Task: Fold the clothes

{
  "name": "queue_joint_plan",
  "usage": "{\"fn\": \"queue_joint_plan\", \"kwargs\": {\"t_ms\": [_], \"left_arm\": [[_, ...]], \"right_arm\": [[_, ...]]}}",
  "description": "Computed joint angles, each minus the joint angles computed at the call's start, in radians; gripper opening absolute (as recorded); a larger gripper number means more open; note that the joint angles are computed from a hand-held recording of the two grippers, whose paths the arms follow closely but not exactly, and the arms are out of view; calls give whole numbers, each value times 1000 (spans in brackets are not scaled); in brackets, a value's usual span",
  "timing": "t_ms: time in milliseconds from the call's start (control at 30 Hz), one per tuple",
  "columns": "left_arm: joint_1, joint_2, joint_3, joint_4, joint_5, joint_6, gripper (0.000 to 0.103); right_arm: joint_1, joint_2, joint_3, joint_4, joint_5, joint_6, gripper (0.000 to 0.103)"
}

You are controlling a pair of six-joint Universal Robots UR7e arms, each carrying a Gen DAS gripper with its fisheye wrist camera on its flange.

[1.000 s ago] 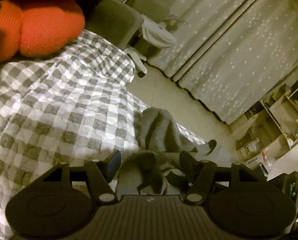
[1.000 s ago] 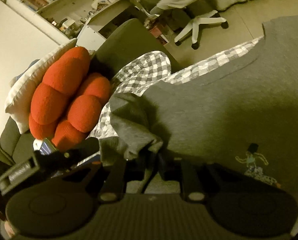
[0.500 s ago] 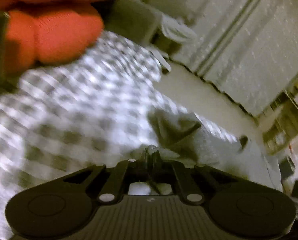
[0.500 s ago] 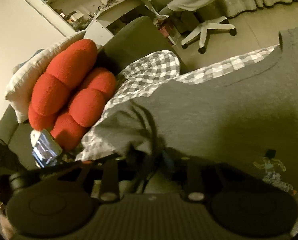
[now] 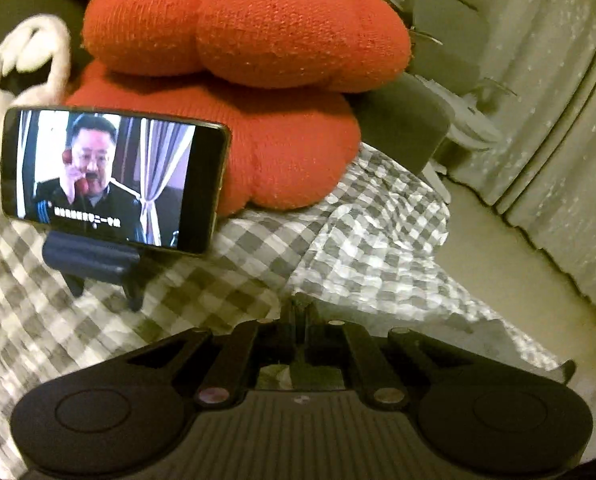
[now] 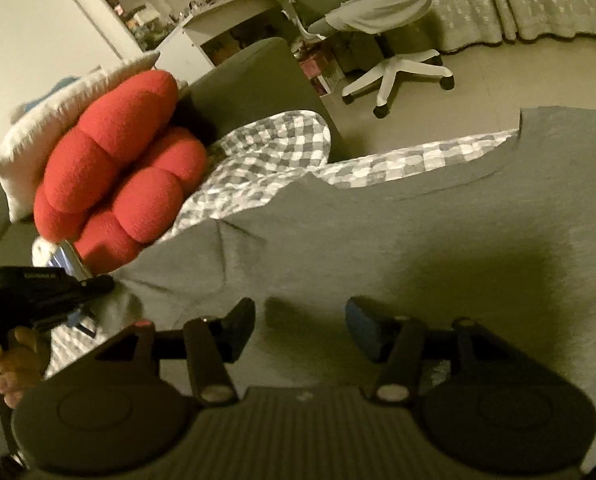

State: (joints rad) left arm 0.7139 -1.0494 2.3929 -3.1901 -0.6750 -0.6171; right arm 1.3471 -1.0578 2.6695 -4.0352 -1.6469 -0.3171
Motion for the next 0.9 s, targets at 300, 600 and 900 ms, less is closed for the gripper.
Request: {"fn": "queue_joint_plan", "kwargs": {"t_ms": [300,600,900], "left_arm": [[-46,-20,-30,151,93,-1,4],[-43,4,-61,263,217,88,17],[50,245,-303,39,-304,478,39]], "right_arm": [[-4,-243,-1,150,-183,-78,57],[-234,-629,1,373,-192,-249,60],[-252,-587,-109,446,-144,-488,59]]}}
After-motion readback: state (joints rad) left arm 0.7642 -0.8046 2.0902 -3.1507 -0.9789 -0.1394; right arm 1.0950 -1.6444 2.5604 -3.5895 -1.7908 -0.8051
